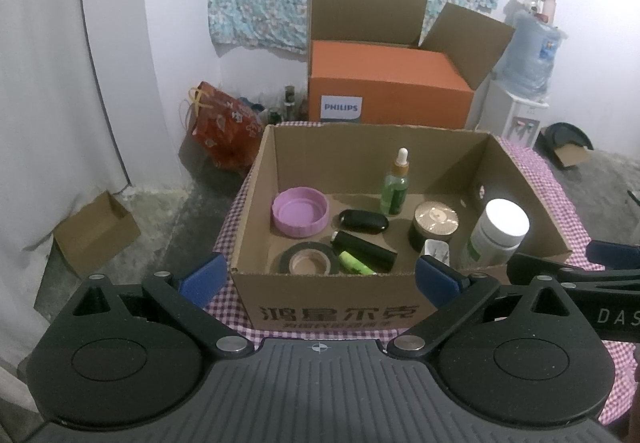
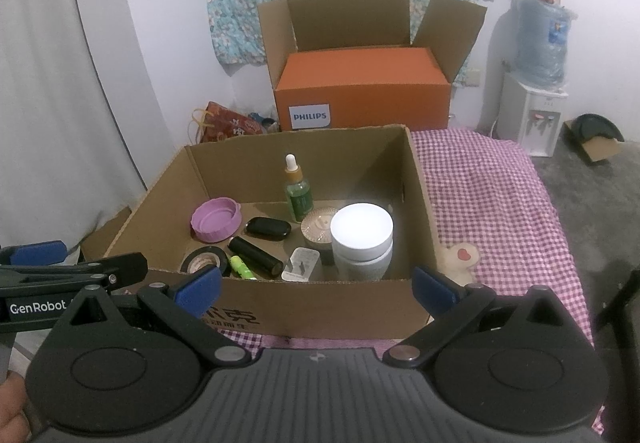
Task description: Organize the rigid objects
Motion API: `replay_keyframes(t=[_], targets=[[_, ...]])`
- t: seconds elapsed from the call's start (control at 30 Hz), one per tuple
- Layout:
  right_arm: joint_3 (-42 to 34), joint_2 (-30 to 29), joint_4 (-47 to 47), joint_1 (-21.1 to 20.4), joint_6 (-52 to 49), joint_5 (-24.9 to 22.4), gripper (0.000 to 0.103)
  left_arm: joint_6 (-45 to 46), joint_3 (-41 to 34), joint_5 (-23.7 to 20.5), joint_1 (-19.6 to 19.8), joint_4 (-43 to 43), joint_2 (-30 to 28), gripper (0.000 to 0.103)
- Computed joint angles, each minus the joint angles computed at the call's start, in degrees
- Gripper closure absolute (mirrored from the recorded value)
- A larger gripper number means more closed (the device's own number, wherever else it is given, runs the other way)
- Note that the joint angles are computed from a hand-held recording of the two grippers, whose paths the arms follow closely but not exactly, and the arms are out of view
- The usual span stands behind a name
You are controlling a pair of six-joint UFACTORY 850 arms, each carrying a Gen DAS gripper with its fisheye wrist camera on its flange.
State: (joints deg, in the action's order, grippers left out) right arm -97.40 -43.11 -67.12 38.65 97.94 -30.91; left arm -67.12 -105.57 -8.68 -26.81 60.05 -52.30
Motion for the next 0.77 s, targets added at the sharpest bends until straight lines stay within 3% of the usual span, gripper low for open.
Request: replay_keyframes(t=[0.77], targets=[[-0.3, 0.1, 0.4, 0.0, -0.9, -0.2, 0.0, -1.5, 0.2, 0.1, 0.0, 1.5, 0.2, 0.002]])
